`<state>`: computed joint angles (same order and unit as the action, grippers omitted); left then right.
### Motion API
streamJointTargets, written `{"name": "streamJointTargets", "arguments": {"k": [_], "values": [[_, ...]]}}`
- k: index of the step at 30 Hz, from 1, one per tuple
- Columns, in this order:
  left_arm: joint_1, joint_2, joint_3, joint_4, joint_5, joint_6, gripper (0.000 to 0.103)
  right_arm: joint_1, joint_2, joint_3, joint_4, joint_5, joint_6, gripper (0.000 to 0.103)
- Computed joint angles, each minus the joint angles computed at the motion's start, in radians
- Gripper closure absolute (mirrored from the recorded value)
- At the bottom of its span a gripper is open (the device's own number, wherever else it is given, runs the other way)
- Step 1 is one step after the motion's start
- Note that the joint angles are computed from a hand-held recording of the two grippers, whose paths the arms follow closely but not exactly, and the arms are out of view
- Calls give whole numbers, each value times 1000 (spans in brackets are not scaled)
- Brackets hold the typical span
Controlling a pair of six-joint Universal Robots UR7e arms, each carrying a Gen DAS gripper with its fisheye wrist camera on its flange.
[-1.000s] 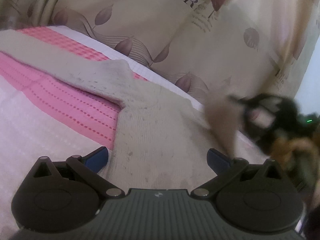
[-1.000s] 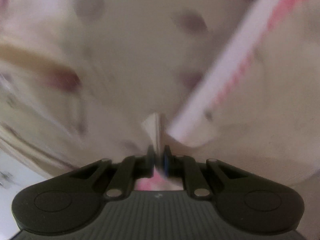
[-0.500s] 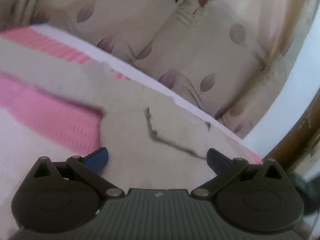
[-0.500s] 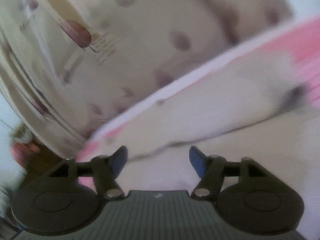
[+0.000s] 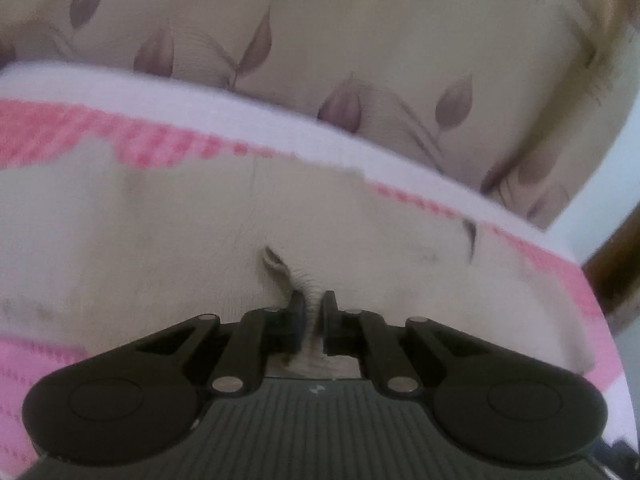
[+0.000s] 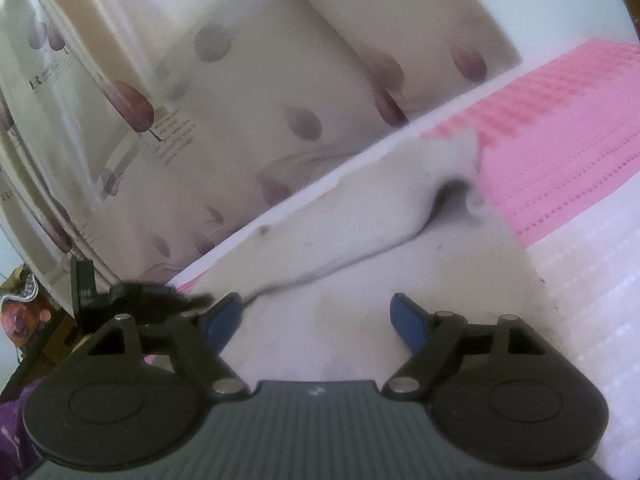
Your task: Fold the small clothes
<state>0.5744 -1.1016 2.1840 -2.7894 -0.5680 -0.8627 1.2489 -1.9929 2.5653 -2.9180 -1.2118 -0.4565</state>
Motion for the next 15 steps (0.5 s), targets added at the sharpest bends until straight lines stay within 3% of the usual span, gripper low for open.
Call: {"name": "streamJointTargets", "arguments": {"k": [3,5,12,13,15], "values": [[-49,-2,-4,-41,126,64,94,-9,-2,1,-3,1,12,22],[-68,-22,0,-13,188,39,94,-27,-5,5,-10,17,22,21],[-44,-35,-39,456,177,-259,94,-27,4,11,-41,8,36,15],[-40,-31,-31,451,176,-263,93,-26,5,12,-42,7,33,14],[-41,-17,5,344,184,-194,79,-21,10,13,-54,-4,35,12]]}}
